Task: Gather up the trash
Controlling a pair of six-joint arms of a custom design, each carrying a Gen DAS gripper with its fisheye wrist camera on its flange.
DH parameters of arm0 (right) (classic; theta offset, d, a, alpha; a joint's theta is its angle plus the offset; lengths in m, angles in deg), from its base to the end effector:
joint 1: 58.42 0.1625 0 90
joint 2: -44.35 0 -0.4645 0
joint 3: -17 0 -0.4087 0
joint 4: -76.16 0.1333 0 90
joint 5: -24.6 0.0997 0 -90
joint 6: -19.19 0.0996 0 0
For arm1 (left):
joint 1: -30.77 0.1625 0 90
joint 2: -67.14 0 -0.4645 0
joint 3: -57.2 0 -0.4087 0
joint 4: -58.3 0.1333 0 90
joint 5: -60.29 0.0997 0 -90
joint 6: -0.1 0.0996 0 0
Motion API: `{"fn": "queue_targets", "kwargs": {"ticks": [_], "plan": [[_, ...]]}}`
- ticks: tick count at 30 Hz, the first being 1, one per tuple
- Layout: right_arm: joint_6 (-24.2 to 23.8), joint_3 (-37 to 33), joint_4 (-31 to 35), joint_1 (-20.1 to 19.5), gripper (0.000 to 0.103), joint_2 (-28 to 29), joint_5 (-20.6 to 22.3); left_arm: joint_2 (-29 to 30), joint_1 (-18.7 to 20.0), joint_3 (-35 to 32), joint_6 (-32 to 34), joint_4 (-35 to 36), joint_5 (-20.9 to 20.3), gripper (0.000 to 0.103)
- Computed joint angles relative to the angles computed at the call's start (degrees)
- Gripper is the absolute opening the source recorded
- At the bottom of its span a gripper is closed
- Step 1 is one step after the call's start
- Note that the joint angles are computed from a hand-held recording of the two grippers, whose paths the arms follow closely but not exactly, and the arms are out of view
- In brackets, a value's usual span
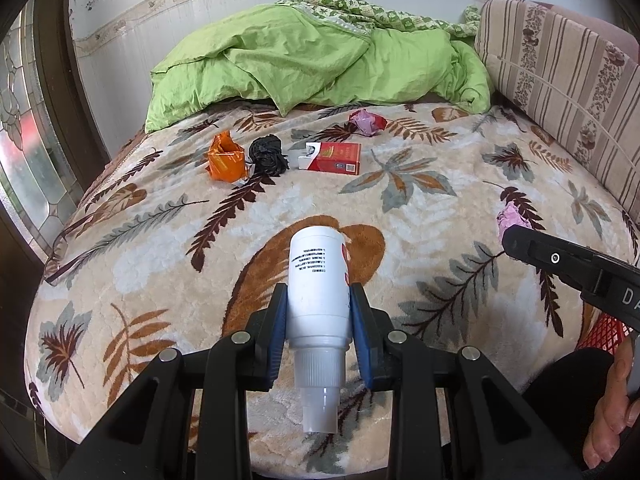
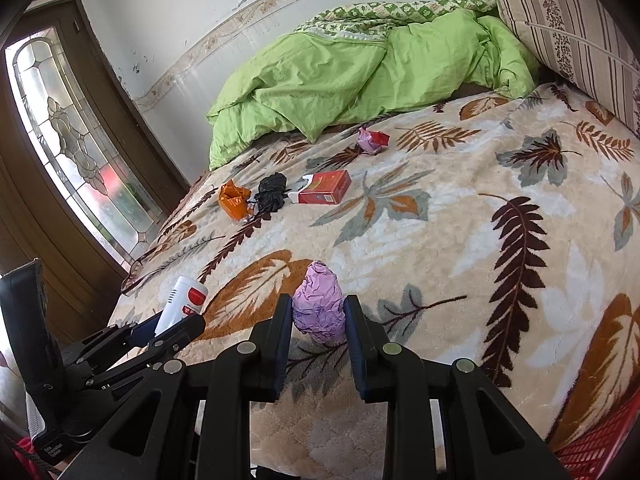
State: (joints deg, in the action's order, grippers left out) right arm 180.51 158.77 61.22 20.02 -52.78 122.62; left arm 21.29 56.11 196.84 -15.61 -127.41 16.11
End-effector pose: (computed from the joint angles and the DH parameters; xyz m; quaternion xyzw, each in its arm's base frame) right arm 0.0630 -0.2879 0.2008 0.0185 -0.8631 0.4679 0.1891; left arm -0.2725 -0.3556 0.0219 0.3756 0.8409 -0.2629 0.2874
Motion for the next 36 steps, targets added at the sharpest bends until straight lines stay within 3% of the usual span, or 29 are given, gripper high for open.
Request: {"fn": "queue_targets", "kwargs": {"ticks": [36], "plan": [[0.34,-0.51,-0.19,0.70,0.028,1.19,0.99,0.79,0.99,-0.50,0.96,-1.19,-0.46,0.029]]}}
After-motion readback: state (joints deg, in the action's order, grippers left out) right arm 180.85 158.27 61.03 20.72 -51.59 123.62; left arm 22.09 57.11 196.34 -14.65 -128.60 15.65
